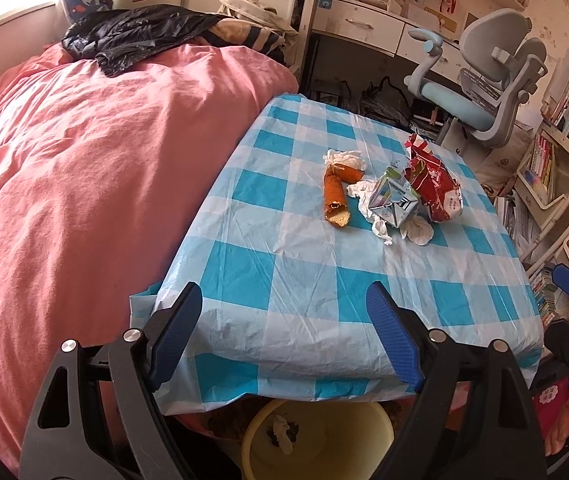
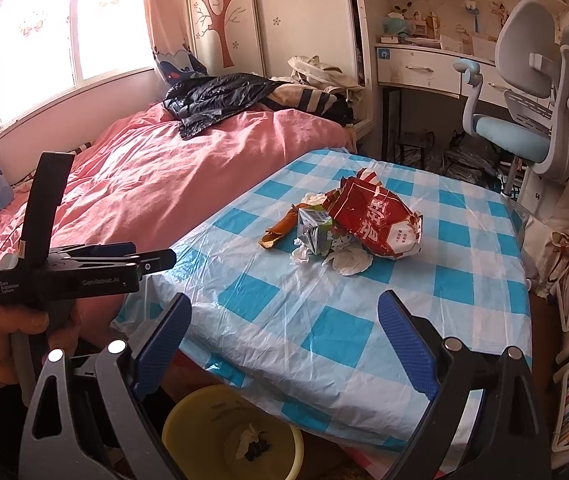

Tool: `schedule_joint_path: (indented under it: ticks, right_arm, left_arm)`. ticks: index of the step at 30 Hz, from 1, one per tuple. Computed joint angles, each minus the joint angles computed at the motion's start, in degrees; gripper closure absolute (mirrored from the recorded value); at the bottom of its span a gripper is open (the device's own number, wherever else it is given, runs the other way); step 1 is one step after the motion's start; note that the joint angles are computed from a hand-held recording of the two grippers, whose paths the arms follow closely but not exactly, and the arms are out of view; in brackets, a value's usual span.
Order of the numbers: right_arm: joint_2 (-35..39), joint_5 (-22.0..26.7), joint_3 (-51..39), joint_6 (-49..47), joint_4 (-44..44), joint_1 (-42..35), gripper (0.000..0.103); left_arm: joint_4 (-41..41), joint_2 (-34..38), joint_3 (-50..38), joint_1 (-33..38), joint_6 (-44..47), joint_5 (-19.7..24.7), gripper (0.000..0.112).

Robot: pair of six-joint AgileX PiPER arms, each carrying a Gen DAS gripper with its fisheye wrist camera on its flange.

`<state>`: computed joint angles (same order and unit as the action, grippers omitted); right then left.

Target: Collect trash

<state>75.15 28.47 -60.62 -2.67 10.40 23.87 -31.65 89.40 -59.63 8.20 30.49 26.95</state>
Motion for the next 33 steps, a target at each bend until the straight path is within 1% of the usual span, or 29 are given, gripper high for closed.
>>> schedule_joint_path:
  ticks: [3,9,19,33]
  right_arm:
    - [0.01,0.15,0.03,-0.19,-0.05,0.16,0.013]
    - [0.95,0.54,-0.4,1.77,-2.02,1.09,0.013]
    - [2.93,1.12,-1.62,4.93,-5.35,2.94,0.013]
    - [2.91,1.06,-1.57,5.03,-5.41,2.99,0.013]
  left_arm:
    - [1.47,0.24,0.03,-0.59,-1.24,-0.3,0.032]
    - [0.93,0.44,-0.01,-0.77,-0.73,-0.34,0.032]
    - [-0.79,0.58,-0.5,-0.19,1.25,1.23,0.032]
    - [0.89,0.96,-0.49,-1.15,0.15,0.96,0.032]
